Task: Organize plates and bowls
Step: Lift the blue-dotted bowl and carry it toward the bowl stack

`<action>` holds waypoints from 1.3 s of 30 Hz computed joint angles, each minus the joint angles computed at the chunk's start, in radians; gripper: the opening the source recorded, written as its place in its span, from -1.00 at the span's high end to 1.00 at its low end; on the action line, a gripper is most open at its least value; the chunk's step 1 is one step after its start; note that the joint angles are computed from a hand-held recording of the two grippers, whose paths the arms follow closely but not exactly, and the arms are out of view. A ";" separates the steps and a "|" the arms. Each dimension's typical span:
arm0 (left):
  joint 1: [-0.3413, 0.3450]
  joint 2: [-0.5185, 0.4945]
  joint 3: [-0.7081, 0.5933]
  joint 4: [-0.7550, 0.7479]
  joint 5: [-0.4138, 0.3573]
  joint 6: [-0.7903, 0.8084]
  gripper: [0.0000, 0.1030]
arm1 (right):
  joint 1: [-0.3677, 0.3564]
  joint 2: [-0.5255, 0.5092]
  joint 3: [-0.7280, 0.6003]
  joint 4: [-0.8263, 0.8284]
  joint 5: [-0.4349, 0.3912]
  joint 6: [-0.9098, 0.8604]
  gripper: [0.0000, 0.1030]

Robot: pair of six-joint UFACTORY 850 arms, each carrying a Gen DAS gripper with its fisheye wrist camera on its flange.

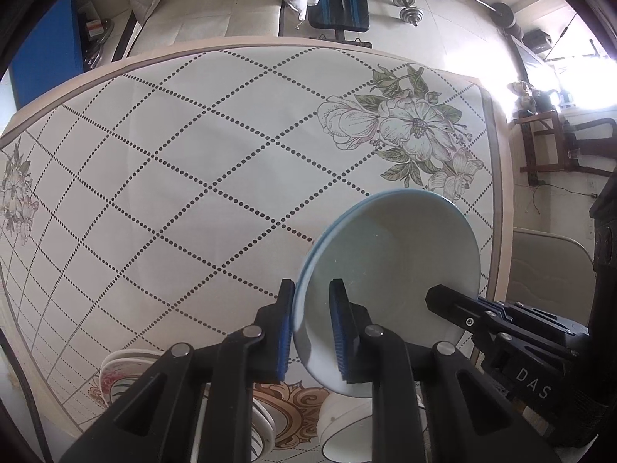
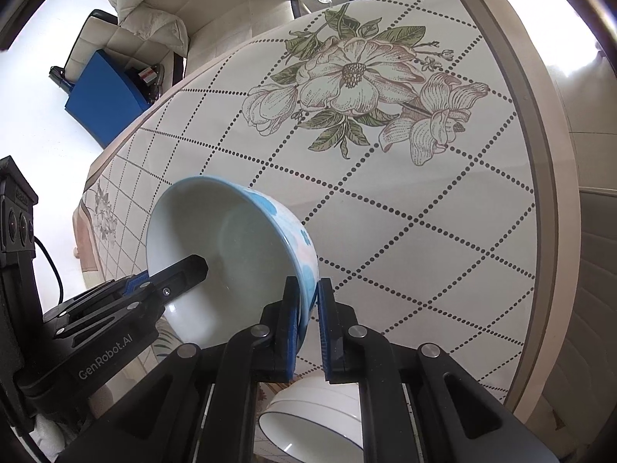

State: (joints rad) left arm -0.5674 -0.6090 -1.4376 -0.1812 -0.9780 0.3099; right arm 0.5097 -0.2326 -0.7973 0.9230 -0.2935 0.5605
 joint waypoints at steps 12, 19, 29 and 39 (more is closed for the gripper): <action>0.007 0.197 0.114 -0.038 0.011 0.080 0.70 | 0.116 0.191 0.015 -0.601 -0.055 0.684 0.79; 0.013 0.302 0.195 -0.054 0.014 0.119 0.70 | 0.211 0.260 0.026 -0.793 -0.081 0.955 0.79; 0.033 0.397 0.334 -0.054 0.018 0.165 0.70 | 0.335 0.254 0.025 -0.855 -0.082 1.116 0.79; 0.040 0.383 0.442 -0.030 0.039 0.168 0.70 | 0.397 0.175 0.047 -0.700 -0.028 1.033 0.79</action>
State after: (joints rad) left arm -0.5275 -0.2261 -0.9957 -0.2110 -0.9386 0.4777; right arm 0.9065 -0.0572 -0.7498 0.2228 -0.3219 1.5939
